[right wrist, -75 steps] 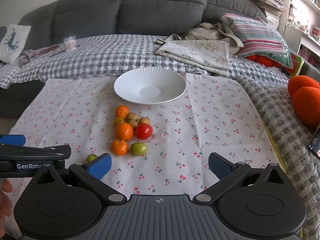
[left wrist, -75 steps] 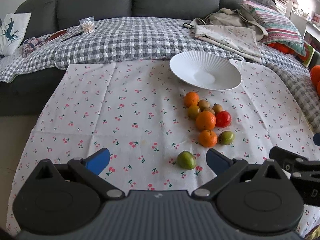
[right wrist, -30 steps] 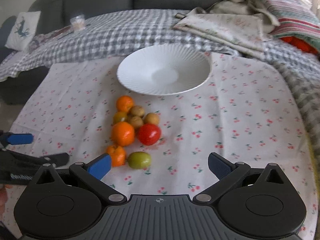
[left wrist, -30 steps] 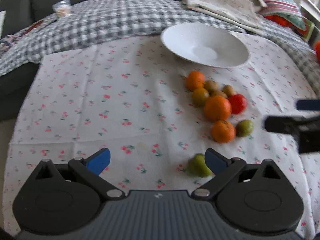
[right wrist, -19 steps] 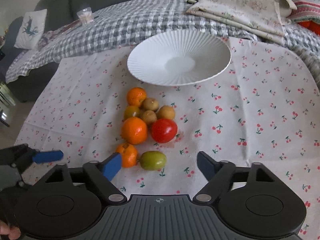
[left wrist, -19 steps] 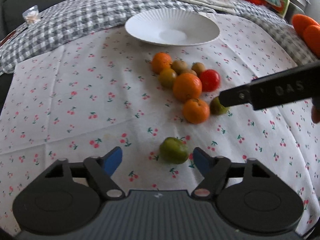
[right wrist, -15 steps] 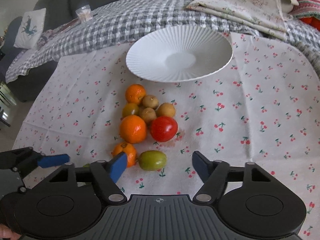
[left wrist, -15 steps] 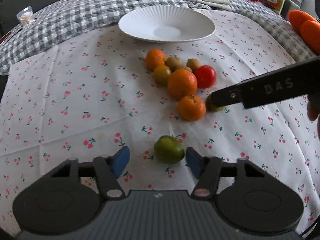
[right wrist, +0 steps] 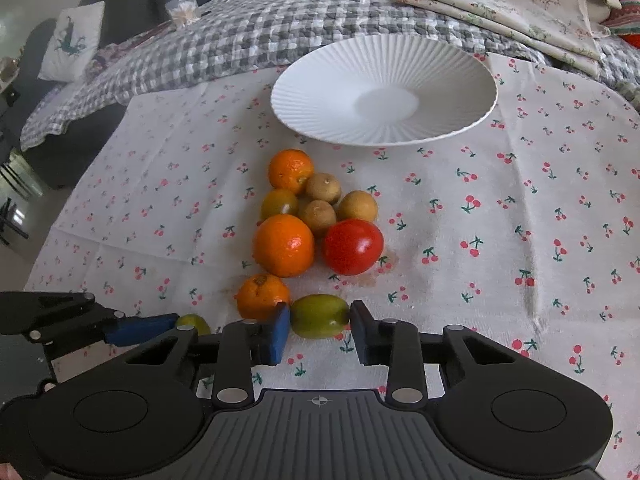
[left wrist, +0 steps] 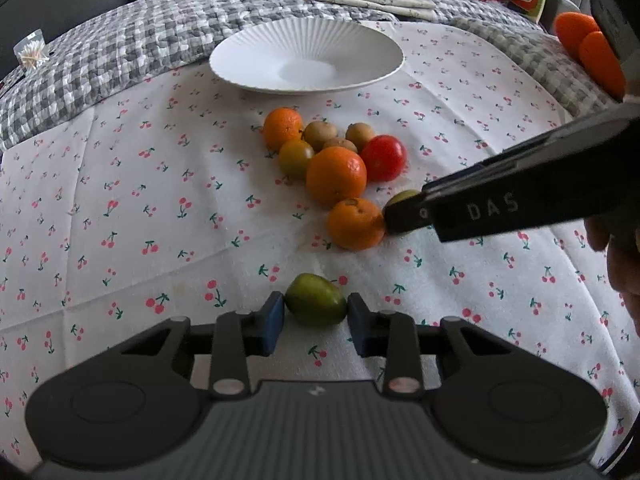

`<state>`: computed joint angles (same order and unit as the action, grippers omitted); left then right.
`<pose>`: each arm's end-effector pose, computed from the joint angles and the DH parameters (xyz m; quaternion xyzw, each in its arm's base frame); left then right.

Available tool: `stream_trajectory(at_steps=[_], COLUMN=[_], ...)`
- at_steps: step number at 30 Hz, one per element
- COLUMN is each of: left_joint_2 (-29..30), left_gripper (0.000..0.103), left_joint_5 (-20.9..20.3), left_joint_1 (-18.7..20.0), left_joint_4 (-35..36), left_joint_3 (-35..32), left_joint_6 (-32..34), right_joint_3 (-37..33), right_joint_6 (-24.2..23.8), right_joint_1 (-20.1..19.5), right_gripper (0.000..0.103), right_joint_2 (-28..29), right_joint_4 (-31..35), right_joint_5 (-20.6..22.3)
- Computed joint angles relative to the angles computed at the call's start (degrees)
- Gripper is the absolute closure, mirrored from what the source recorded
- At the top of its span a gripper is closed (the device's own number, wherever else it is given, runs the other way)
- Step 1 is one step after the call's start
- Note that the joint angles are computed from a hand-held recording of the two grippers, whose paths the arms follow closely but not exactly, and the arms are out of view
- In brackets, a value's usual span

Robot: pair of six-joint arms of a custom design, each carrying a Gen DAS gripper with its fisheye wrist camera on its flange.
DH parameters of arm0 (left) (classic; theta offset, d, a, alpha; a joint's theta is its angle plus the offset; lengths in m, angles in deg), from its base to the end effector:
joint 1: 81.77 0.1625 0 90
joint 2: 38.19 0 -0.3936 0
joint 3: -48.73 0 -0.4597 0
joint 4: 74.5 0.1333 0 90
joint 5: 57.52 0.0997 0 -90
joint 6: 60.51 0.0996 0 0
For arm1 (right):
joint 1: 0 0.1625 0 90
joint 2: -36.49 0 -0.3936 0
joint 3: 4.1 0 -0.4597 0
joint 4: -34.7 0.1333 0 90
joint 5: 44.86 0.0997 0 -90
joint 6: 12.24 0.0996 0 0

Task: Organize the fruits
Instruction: 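Grasp a green lime with the left tool while the right tool grasps another lime, then carry both held limes up and over the white plate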

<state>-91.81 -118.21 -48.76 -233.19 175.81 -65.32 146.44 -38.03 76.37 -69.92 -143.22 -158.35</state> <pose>-0.2836 -0.4013 -0.0561 0.4346 0.8635 -0.0953 0.2376 0.0076 -0.3660 0.2230 0.0207 -0.9114 0.2800 0.3009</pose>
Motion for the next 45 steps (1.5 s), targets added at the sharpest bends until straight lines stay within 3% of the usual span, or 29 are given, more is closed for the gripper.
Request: stream_trajectory(at_steps=[9, 26, 45], left_joint_2=[-0.5, 2.9, 13.6], left_gripper=[0.07, 0.07, 0.07], left_joint_5=[0.3, 3.4, 5.8], left_joint_1=[-0.7, 0.2, 1.6], left_joint_4=[-2.4, -7.9, -14.5], left_joint_3=[-0.3, -5.8, -17.1], left_joint_6=[0.4, -0.2, 3.6], right_joint_3=[-0.1, -2.0, -8.2], right_joint_6=[1.2, -0.3, -0.5], right_joint_1=[1.5, 3.4, 2.8], right_gripper=[0.071, 0.071, 0.071], right_joint_2=[-2.6, -4.7, 1.8], right_joint_4=[1.6, -1.7, -9.5], right_joint_5=[-0.6, -1.7, -3.0])
